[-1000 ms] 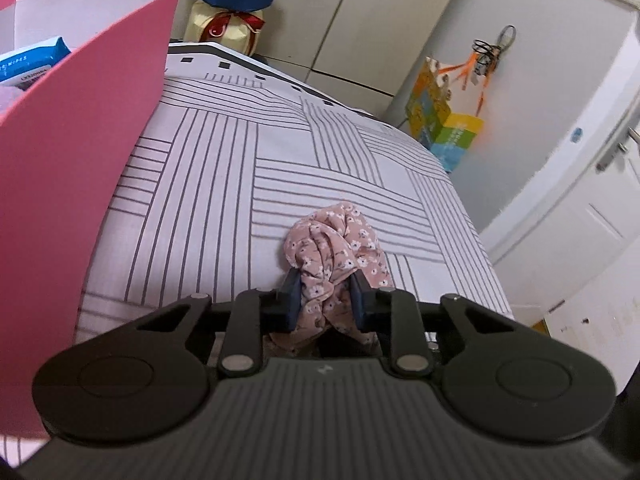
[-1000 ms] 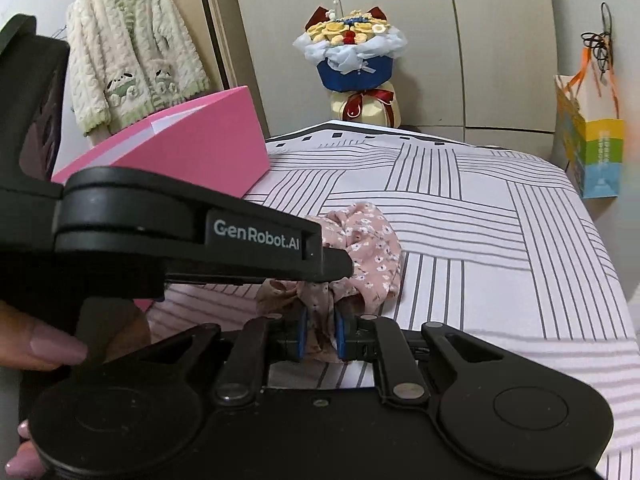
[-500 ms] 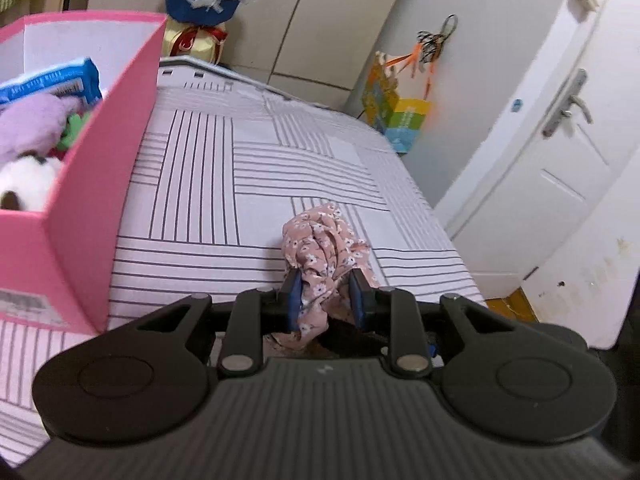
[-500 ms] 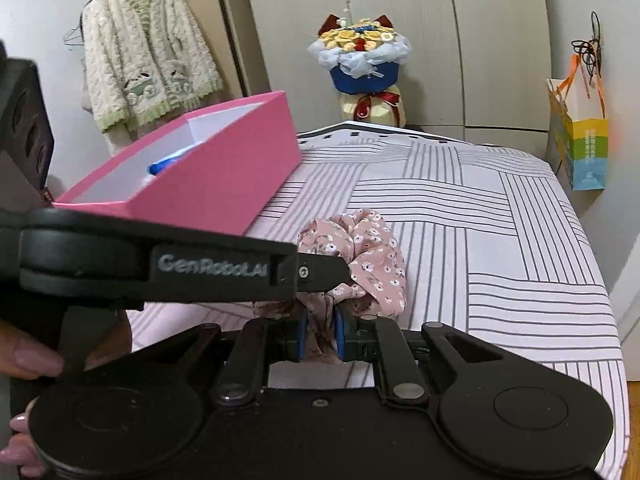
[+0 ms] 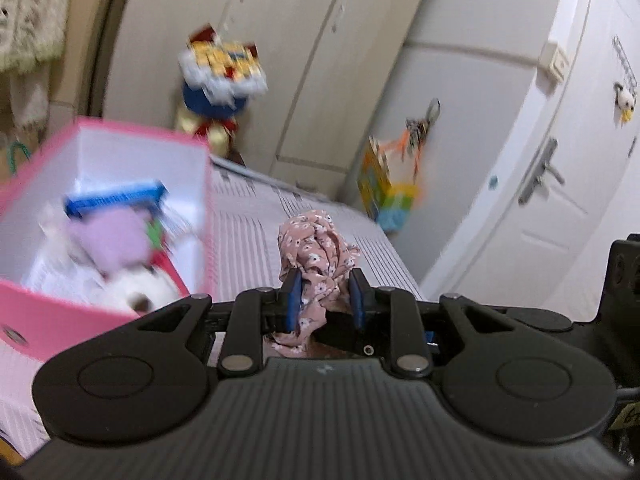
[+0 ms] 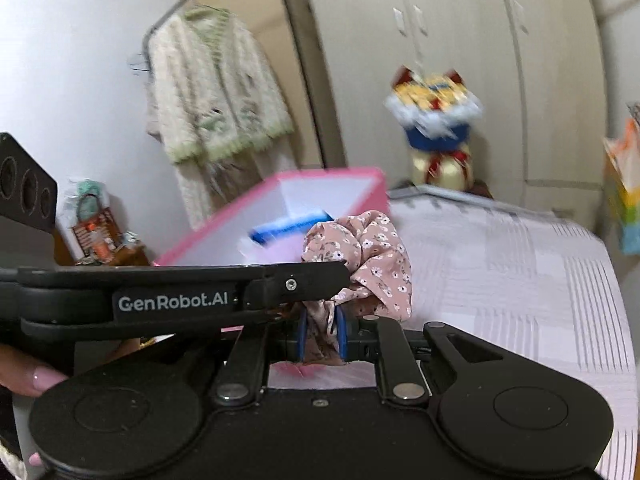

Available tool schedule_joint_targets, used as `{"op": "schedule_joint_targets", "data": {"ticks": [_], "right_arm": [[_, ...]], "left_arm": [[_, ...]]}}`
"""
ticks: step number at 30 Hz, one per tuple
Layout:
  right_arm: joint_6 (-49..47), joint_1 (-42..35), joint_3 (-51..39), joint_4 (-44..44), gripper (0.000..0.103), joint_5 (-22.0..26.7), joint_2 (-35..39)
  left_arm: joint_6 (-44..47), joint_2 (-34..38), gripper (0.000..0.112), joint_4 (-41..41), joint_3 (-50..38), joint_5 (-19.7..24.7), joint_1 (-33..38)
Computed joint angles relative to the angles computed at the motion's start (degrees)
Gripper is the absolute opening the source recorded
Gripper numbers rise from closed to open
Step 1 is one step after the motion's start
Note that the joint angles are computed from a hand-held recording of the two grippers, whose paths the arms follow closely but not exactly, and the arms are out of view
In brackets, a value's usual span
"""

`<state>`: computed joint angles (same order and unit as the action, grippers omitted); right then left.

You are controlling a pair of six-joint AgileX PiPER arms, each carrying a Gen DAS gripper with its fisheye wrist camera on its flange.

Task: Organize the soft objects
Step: 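Lift the pink floral cloth with both grippers and carry it over the box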

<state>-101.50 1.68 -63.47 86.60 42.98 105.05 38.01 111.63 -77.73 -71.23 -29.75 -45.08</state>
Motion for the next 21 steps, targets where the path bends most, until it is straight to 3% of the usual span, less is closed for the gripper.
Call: {"op": "schedule_joint_targets", "data": {"ticks": [8, 15, 21], "right_arm": [[2.1, 7.8, -10.8, -0.8, 0.021, -0.2, 4.8], [12.4, 12.6, -27.6, -9.3, 0.021, -1.5, 15.2], [28.3, 14.2, -48.9, -20.8, 0.021, 3.5, 27.3]], "left_arm": [[-0.2, -5.9, 0.024, 2.3, 5.4, -2.6, 5.1], [0.6, -3.7, 0.024, 2.5, 2.3, 1.4, 13.3], [0.6, -0.1, 0.024, 2.1, -1.7, 4.5, 19.1]]}}
